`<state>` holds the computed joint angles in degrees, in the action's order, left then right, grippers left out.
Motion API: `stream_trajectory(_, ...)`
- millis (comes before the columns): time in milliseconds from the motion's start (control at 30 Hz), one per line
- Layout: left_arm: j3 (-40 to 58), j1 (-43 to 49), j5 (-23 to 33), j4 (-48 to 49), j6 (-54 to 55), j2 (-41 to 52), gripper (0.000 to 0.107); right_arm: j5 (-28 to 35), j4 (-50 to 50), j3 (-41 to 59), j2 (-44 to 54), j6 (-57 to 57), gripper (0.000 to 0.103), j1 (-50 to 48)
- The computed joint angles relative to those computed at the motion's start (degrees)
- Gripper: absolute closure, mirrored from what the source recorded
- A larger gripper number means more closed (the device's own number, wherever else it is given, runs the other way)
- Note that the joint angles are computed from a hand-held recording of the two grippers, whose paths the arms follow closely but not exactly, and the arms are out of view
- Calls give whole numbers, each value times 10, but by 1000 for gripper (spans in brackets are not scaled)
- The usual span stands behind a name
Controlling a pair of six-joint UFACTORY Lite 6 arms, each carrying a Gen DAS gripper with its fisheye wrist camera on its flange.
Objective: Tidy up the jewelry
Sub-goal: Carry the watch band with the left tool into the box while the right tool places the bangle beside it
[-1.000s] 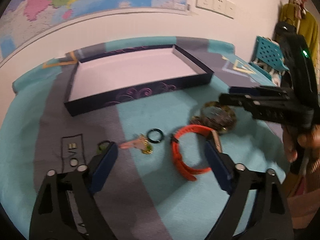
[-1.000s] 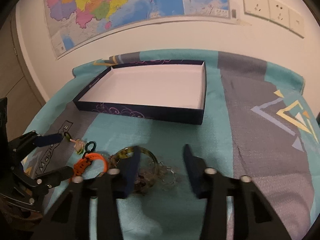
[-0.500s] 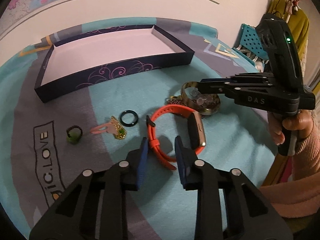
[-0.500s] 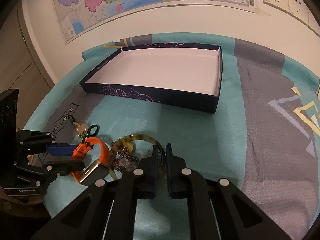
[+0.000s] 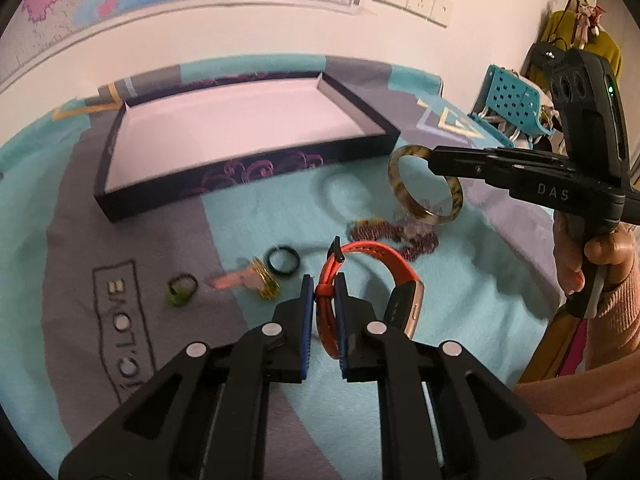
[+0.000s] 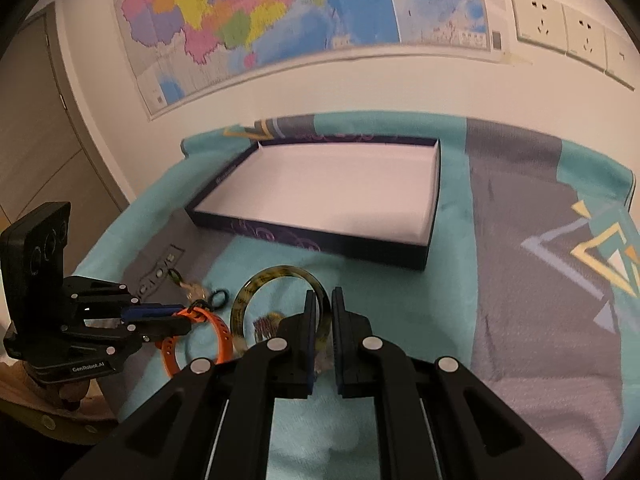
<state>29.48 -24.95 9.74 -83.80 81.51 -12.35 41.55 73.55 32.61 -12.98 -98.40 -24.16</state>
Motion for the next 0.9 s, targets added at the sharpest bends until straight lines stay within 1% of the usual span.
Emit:
stream_trajectory(133,28,31,15,125,-100,-9,96,-16,18,26,21,-3,97,20)
stream_trajectory(200,55,49,21,161,-114,-1,96,-25,29,46,40,-5,97,32)
stream_trajectory(333,133,72,22,253,-160,40,96,-48,49,118,99,4,97,65)
stream_trajectory(500,272,109,51,270,-139,148,96,-93,57,232,194,34,97,115)
stream_trajectory(567,323,119,60,256,-116,190,96,-104,43,293,246,68,97,131)
stream_trajectory(633,379,123,64,277,-128,239,96,-125,24,348,293,99,97,149)
stream_trajectory(767,497,117,58,379,-215,343,96,-145,-40,464,390,194,97,172)
stream_trajectory(867,571,113,69,439,-266,409,96,-157,-91,539,452,264,97,185)
stream_trajectory(900,604,111,73,475,-297,438,96,-158,-123,575,480,302,97,190)
